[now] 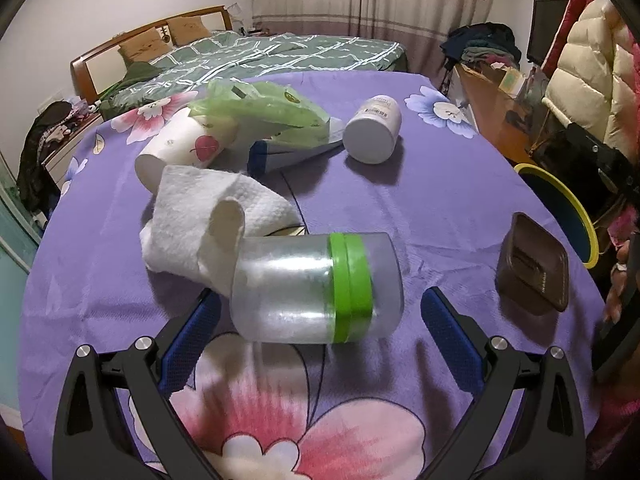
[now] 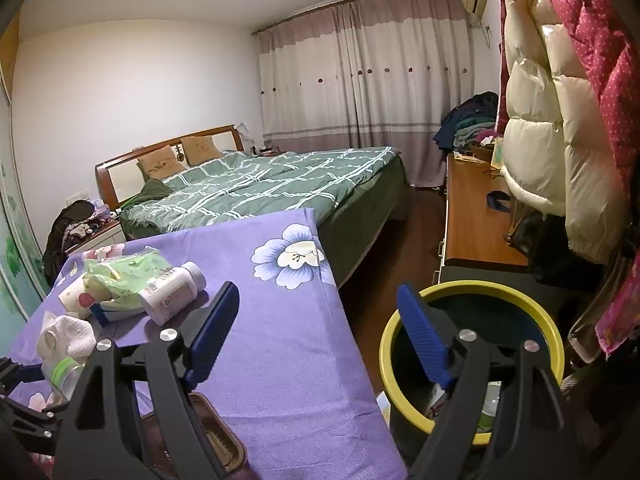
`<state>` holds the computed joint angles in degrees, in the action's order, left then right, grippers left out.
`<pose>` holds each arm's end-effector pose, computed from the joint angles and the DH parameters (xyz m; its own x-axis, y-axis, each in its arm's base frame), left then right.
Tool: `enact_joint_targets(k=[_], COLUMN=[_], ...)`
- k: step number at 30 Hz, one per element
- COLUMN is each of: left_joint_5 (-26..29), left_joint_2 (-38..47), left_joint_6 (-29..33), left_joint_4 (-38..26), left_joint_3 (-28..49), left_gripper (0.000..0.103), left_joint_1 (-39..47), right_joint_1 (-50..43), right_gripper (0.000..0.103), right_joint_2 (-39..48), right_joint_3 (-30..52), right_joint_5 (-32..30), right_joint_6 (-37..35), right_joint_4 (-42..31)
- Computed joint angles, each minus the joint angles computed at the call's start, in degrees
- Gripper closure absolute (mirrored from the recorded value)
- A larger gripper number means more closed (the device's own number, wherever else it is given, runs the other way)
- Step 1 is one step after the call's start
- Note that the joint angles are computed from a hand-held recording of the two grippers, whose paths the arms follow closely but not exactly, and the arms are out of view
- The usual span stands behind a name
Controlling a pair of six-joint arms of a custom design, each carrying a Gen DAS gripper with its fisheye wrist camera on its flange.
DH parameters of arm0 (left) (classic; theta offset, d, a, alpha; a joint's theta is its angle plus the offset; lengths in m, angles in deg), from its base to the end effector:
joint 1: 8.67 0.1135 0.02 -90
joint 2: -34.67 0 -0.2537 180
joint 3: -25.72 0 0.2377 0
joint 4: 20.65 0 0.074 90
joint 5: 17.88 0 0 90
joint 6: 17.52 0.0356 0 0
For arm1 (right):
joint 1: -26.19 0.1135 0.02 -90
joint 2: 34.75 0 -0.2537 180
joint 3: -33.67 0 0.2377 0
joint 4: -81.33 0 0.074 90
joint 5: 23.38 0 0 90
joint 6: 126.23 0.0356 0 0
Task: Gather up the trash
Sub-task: 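Grasp the clear green-lidded plastic jar with the left tool and lift it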
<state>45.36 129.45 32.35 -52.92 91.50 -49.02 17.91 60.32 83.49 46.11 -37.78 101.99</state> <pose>0.2389 -0.1819 0.1583 -0.7773 -0.0948 -0.6220 -0.1148 0.9934 -0.0079 0.3060 -0.0319 0.1527 -0.4068 0.0336 -0.9129 -0.1915 0.9740 0.1211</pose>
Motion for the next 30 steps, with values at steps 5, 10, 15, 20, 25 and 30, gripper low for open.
enact_joint_targets(k=[5,10,15,20,25,30], left_joint_5=[0.68,1.12,2.59,3.99,4.63,8.84], left_joint_2=[3.35,3.44,2.79,2.79,4.59,5.26], left_joint_6=[1.25,0.99,0.21,0.48,3.06,4.65], left_joint_4=[-0.8,-1.7,-1.67,-1.9,-3.09,-3.85], left_joint_3=[2.81,2.96,2.6,3.75,8.63,12.33], left_gripper=[0.025,0.033,0.033,0.033,0.033,0.033], left_joint_1=[0.83,0.76,-0.83,-2.85,-4.65,-3.47], right_joint_1=[0.32,0.37,0.34,-0.75,-5.0,-10.57], right_gripper=[0.025,0.025,0.025,0.025,0.025,0.025], right_joint_2=[0.6,0.74,0.59,-0.03,-2.74,-2.55], right_joint_3=[0.48,0.54,0.26,-0.8,-3.85,-3.24], right_joint_5=[0.2,0.08,0.05,-0.69,-1.43,-4.64], right_joint_6=[-0.29,0.05,0.18,0.32,-0.58,-0.43], right_joint_4=[-0.19,-0.58,0.06,0.34,1.21,-0.33])
